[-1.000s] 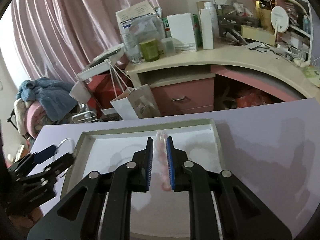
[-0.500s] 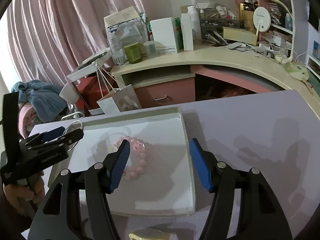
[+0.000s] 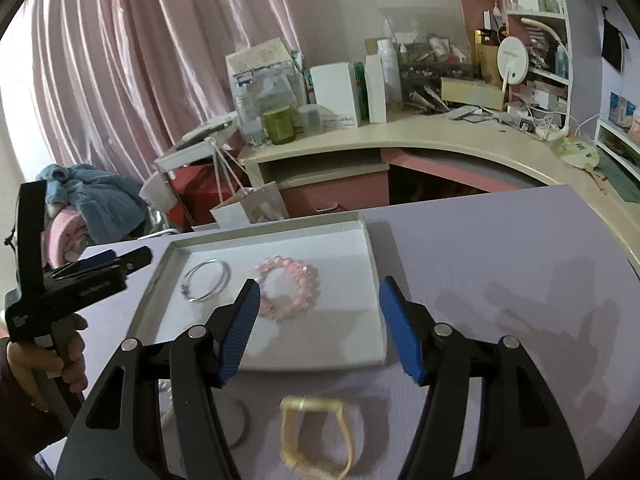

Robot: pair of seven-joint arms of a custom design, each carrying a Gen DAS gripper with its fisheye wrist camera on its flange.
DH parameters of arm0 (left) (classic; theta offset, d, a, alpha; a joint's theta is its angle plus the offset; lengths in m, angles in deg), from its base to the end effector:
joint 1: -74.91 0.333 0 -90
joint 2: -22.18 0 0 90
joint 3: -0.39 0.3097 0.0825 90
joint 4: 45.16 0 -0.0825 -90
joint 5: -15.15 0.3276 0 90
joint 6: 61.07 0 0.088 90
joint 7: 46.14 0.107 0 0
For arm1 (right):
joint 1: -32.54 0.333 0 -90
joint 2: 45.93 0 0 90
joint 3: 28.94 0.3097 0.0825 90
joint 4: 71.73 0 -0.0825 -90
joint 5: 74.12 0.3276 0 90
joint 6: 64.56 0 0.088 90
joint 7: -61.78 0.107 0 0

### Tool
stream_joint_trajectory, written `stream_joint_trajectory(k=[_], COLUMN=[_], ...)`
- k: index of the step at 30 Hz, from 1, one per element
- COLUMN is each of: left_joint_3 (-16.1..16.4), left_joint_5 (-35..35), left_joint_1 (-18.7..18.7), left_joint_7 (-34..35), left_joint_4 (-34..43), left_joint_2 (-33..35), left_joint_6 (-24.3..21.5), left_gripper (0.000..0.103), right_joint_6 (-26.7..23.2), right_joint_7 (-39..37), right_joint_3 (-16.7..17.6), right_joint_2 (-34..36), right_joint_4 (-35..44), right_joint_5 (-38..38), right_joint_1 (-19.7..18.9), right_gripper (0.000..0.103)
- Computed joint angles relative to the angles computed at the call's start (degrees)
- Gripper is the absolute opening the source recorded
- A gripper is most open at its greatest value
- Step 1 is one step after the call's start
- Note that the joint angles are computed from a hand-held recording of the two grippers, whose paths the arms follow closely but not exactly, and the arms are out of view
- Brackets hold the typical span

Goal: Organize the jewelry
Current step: 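Lower the bangle and pink bracelet into the white tray, opening both grippers, then move the left gripper to the dark red bead necklace and grasp it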

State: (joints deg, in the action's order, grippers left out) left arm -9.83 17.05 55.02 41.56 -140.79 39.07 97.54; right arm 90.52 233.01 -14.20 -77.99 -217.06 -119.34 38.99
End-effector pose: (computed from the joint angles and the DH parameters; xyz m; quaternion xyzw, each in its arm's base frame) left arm 0.5611 -0.3086 0.5479 -0.4763 0.7862 -0.3501 0.1803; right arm 0.3372 0.1730 0.5442 -0.4854 0.7497 -0.3032 0.3323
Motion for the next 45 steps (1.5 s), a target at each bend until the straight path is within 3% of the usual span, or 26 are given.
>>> stream_joint_trajectory(k=[6, 10, 20, 27, 38, 41, 45], left_joint_3=[0.8, -0.6, -0.6, 1.0, 1.9, 2.2, 2.1], left_joint_5=[0.4, -0.4, -11.9, -16.6, -19.9, -20.5, -21.2], left_joint_1=[2.9, 6.4, 8.1, 7.5, 8.5, 8.1, 7.1], left_joint_7=[-4.4, -5.7, 0.8, 4.6, 7.3, 8.2, 9.1], left_joint_4=[-19.5, -30.6, -48.6, -55.2, -57.3, -57.2, -56.6], left_joint_2=[-14.5, -23.7, -40.5, -48.0, -51.3, -51.0, -49.8], left_joint_6=[8.9, 12.6, 14.8, 14.4, 13.2, 13.0, 12.5], left_gripper=[0.083, 0.084, 0.084, 0.084, 0.086, 0.086, 0.086], right_joint_6=[-2.5, -4.4, -7.0, -4.2, -11.7, -12.1, -11.9], right_joint_7=[1.4, 2.8, 6.8, 7.9, 4.9, 4.0, 3.5], right_joint_3=[3.3, 5.5, 10.7, 11.7, 9.2, 8.0, 7.1], right_joint_2=[-5.2, -8.2, -8.3, -0.5, 8.5, 9.1, 8.7], right_joint_4=[-3.2, -5.7, -7.9, -5.8, -0.4, 0.1, -0.5], right_joint_5=[1.2, 3.6, 7.7, 6.6, 6.3, 5.8, 6.1], right_joint_1=[3.4, 7.0, 15.6, 19.0, 24.1, 25.3, 26.2], right_gripper=[0.064, 0.064, 0.059, 0.051, 0.037, 0.014, 0.013])
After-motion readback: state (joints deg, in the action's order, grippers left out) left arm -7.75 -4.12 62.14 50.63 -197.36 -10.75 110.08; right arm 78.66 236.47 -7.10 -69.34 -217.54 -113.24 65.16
